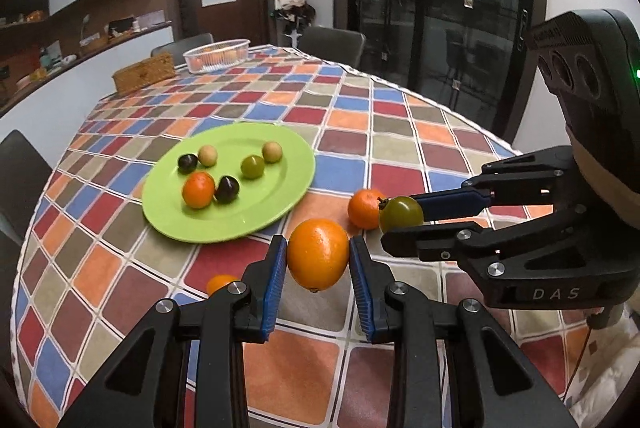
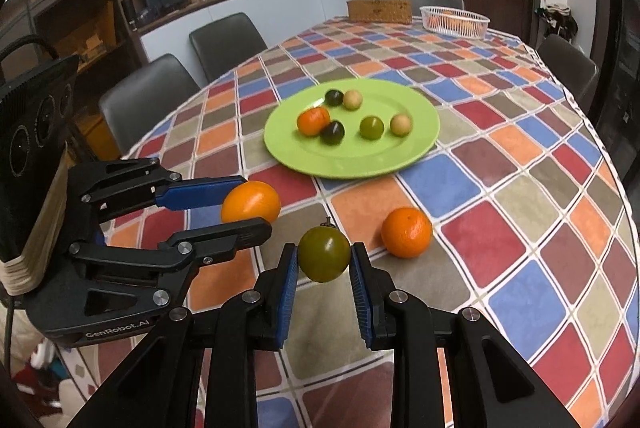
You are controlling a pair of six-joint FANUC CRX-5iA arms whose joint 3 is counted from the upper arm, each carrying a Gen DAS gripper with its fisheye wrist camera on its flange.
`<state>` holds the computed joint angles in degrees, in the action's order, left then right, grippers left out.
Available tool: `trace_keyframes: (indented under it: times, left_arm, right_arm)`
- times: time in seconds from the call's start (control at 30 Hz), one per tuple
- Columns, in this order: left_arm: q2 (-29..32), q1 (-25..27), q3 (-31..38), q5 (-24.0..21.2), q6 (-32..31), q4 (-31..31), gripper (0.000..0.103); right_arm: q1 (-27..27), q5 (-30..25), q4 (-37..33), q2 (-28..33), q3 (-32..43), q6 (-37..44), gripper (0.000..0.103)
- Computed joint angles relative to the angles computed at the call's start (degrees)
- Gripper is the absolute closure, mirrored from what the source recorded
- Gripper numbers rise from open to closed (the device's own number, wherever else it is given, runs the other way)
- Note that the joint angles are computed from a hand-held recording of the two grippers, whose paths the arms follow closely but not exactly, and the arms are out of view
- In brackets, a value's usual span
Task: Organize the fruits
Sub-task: 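Carry the orange onto the plate with the left tool while the right carries the green fruit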
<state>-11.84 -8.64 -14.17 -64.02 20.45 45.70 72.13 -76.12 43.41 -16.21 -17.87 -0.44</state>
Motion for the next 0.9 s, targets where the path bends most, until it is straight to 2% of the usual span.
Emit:
trace_keyframes:
  times: [0.27, 0.57, 0.9]
  left_arm:
    - [0.28, -0.36, 1.97, 2.75, 3.28, -0.08, 0.072]
    - [2.90, -1.98, 6.38, 5.97, 8.13, -1.78, 0.072]
    - [9.04, -3.82, 14.39, 5.36, 15.45, -5.43, 0.072]
  right_arm:
    - [-1.77, 0.69, 3.23, -0.07, 0.46, 0.90, 0.076]
    - [-6.94, 3.31, 5.52, 0.57, 2.09, 4.68, 0.076]
    - [-14.10, 7.06, 2.44, 2.65, 6.21, 12.00, 0.076]
